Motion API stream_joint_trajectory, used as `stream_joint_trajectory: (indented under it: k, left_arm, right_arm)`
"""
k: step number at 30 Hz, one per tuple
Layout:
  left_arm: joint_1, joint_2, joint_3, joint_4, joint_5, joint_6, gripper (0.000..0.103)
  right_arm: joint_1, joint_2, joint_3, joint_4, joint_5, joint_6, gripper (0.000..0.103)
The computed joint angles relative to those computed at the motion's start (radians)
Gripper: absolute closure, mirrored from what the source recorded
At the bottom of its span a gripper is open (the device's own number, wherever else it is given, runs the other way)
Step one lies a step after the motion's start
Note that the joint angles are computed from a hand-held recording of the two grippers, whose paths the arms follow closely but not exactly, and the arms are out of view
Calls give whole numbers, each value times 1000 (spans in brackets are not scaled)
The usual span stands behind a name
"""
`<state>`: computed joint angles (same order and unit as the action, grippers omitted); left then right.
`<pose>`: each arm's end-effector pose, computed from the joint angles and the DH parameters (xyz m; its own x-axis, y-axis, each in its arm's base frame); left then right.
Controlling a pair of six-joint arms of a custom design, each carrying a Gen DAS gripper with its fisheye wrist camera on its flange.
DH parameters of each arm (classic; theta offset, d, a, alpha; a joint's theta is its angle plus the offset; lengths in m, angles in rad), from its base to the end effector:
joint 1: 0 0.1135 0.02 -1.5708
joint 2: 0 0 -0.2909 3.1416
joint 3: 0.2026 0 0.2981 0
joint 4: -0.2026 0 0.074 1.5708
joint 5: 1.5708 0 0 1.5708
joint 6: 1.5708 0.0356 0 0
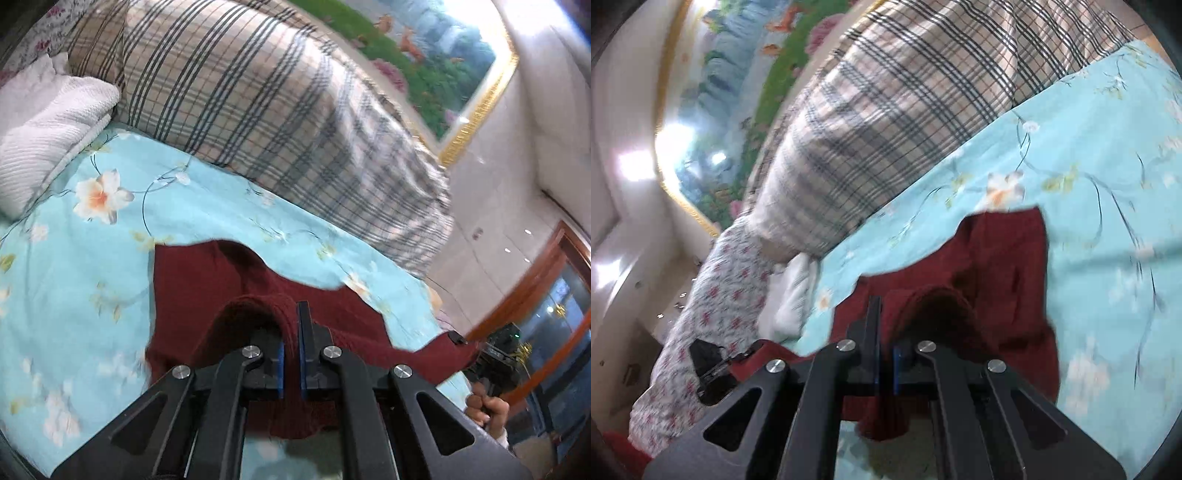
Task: Fold large clothes
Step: 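Grasp the sweater hem with both tools and lift it toward the hood, then lay the lifted hem over the sweater body with both tools and release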
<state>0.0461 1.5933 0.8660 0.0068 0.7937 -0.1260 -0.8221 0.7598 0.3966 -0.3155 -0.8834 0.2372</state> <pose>0.3597 -0.0088 0.1897 -0.7170 -0.1213 -0.6864 0.4161 0.7156 -0.5611 0.1417 -0.1121 0.2056 -0.4023 0.6521 -0.6426 0.1542 0.7401 0.6545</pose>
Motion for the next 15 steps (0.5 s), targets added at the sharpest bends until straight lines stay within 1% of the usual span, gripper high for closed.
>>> stream_joint_trajectory:
  k: [1,2,4,5,7,9,12,15]
  left_arm:
    - [-15,46,36,12,-29,-14,100]
    - [-44,131,102,26,-76,-40,100]
    - [-70,244,186,32,-134,-59,100]
    - [-86,313,243,29,-171,-69,100]
    - [-106,432,343,13,-239,-71,100]
    - [-117,551,452,-31,-276,-80,100]
    - [-120,663,549,-51,-282,-74,100]
    - [-116,684,560,-31,-263,-50,99]
  right_arm:
    - [26,64,19,52,39,19,98]
    - [53,174,48,121,84,31,98]
    - [90,390,112,233,158,39,98]
    - [102,454,135,257,189,45,98]
    - [124,634,195,311,259,65,98]
    - [138,755,236,328,314,67,98]
    - [139,836,247,371,320,62,98]
    - [123,827,241,374,290,58,97]
